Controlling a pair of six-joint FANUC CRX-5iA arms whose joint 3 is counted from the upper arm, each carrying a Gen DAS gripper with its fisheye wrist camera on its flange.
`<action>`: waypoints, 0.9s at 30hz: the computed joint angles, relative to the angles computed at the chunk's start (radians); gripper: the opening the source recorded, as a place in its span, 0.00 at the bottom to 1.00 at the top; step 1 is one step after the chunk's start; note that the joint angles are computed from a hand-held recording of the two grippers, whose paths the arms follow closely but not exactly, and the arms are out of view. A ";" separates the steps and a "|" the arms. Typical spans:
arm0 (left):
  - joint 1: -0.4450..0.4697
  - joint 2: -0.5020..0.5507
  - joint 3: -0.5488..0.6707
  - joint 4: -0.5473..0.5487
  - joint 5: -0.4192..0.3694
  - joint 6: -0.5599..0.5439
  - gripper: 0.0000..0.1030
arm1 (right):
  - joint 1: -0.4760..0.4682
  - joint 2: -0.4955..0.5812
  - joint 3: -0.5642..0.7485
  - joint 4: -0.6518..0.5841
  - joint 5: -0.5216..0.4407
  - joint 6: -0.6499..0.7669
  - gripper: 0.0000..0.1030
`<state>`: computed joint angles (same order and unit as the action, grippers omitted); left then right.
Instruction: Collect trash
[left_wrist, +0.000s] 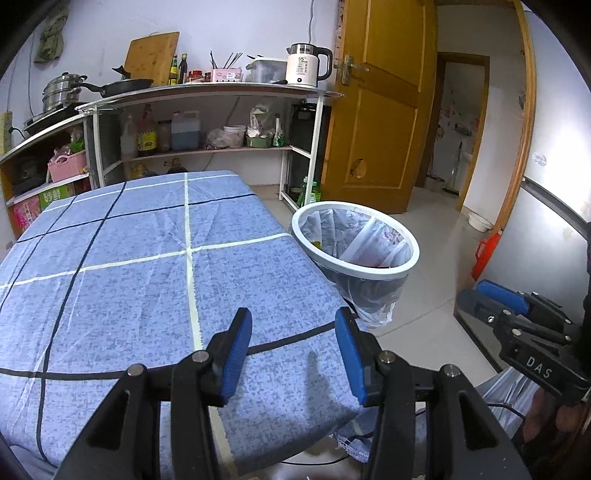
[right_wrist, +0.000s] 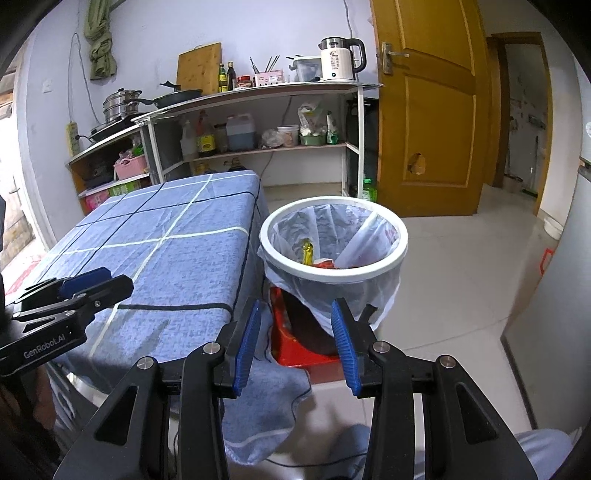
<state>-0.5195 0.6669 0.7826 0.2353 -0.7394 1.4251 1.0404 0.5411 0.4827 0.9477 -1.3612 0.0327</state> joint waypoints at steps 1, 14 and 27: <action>-0.001 0.001 0.004 -0.006 -0.004 0.004 0.47 | 0.001 0.002 0.002 0.002 -0.004 0.000 0.40; -0.004 0.005 0.016 -0.018 -0.019 0.016 0.47 | 0.001 0.004 0.006 0.004 -0.009 -0.001 0.40; -0.005 0.016 0.037 -0.033 -0.041 0.038 0.47 | 0.002 -0.001 0.001 0.000 -0.009 0.003 0.40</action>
